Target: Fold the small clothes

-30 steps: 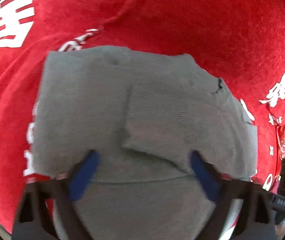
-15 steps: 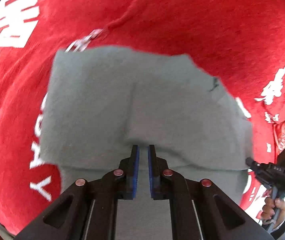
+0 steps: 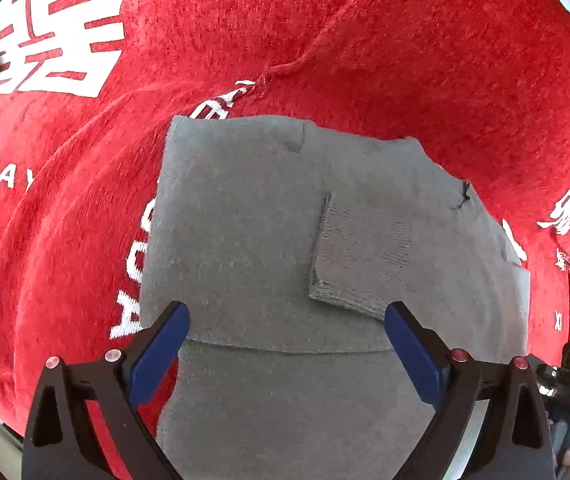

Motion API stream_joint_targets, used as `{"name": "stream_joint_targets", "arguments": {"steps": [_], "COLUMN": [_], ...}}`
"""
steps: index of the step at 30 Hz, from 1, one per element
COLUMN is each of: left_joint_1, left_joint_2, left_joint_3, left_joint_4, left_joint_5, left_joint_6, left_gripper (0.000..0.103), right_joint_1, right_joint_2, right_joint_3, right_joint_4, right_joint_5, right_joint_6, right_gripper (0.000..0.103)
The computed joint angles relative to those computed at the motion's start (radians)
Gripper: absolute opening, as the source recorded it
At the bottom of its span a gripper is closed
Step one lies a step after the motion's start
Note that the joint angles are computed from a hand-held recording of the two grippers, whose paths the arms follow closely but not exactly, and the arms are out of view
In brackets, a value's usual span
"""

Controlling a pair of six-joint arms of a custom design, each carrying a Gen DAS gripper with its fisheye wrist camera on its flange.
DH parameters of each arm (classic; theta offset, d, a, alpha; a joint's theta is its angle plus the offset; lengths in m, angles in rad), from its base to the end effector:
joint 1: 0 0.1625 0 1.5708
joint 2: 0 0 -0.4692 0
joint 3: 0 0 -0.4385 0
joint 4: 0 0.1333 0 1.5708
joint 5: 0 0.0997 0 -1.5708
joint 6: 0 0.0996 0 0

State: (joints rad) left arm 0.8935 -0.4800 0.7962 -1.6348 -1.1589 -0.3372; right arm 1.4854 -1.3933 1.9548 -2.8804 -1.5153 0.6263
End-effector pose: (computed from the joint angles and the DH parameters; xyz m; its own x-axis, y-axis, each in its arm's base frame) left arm -0.4333 -0.8151 0.1296 -0.8156 0.3657 -0.4484 0.3571 0.9279 0.1072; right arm 0.0876 -0.6044 0.3858 -0.7720 0.4666 -0.4317 0.6357 0.5638 -0.5273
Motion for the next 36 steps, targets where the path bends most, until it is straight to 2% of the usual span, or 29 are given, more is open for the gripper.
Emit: {"name": "stream_joint_targets", "arguments": {"steps": [2, 5, 7, 10, 11, 12, 13, 14, 15, 19, 20, 23, 26, 28, 29, 30, 31, 33, 34, 36], "left_joint_1": [0.000, 0.001, 0.008, 0.016, 0.018, 0.020, 0.022, 0.022, 0.022, 0.021, 0.020, 0.015, 0.007, 0.000, -0.003, -0.004, -0.006, -0.011, -0.012, -0.014], "left_joint_2": [0.002, -0.002, -0.012, -0.024, -0.027, -0.034, -0.038, -0.042, -0.045, -0.064, -0.066, -0.062, -0.048, -0.040, -0.036, -0.032, -0.028, -0.025, -0.024, -0.020], "left_joint_3": [-0.005, -0.003, 0.002, 0.009, 0.010, 0.015, 0.018, 0.022, 0.025, 0.040, 0.044, 0.049, 0.054, 0.061, 0.067, 0.067, 0.070, 0.080, 0.084, 0.088], "left_joint_4": [0.018, 0.025, 0.023, 0.025, 0.026, 0.024, 0.021, 0.016, 0.013, -0.012, -0.020, -0.022, -0.016, -0.017, -0.020, -0.018, -0.016, -0.016, -0.015, -0.015], "left_joint_5": [0.019, 0.057, 0.057, 0.063, 0.066, 0.071, 0.073, 0.078, 0.081, 0.089, 0.090, 0.100, 0.109, 0.125, 0.128, 0.127, 0.132, 0.146, 0.152, 0.167], "left_joint_6": [0.003, 0.003, 0.009, 0.024, 0.029, 0.037, 0.043, 0.049, 0.053, 0.085, 0.097, 0.133, 0.155, 0.167, 0.172, 0.171, 0.168, 0.164, 0.159, 0.152], "left_gripper": [0.098, 0.098, 0.098, 0.098, 0.098, 0.098, 0.098, 0.098, 0.098, 0.098, 0.098, 0.098, 0.098, 0.098, 0.098, 0.098, 0.098, 0.098, 0.098, 0.098], "right_joint_1": [0.004, 0.003, 0.004, 0.009, 0.010, 0.014, 0.018, 0.023, 0.025, 0.070, 0.076, 0.078, 0.065, 0.071, 0.071, 0.070, 0.070, 0.069, 0.063, 0.036], "right_joint_2": [0.085, 0.210, 0.253, 0.289, 0.293, 0.295, 0.294, 0.292, 0.288, 0.276, 0.279, 0.296, 0.282, 0.243, 0.210, 0.176, 0.123, 0.037, -0.022, -0.121], "right_joint_3": [-0.047, -0.133, -0.162, -0.179, -0.177, -0.176, -0.180, -0.187, -0.188, -0.223, -0.230, -0.235, -0.223, -0.218, -0.195, -0.169, -0.133, -0.079, -0.040, 0.031], "right_joint_4": [-0.056, -0.114, -0.114, -0.128, -0.149, -0.162, -0.155, -0.137, -0.132, -0.011, 0.017, 0.079, 0.110, 0.180, 0.178, 0.173, 0.180, 0.207, 0.220, 0.215], "right_joint_5": [0.071, 0.140, 0.150, 0.123, 0.113, 0.095, 0.067, 0.044, 0.040, -0.014, -0.021, -0.044, -0.011, -0.044, -0.058, -0.071, -0.113, -0.220, -0.290, -0.380], "right_joint_6": [0.034, 0.101, 0.144, 0.210, 0.225, 0.237, 0.245, 0.247, 0.237, 0.082, 0.067, 0.064, 0.070, 0.039, 0.011, -0.010, -0.028, -0.009, 0.024, 0.089], "right_gripper": [0.057, 0.056, 0.056, 0.056, 0.052, 0.041, 0.027, 0.007, 0.007, 0.007, 0.007, 0.007, 0.010, 0.029, 0.042, 0.051, 0.051, 0.051, 0.051, 0.051]}}
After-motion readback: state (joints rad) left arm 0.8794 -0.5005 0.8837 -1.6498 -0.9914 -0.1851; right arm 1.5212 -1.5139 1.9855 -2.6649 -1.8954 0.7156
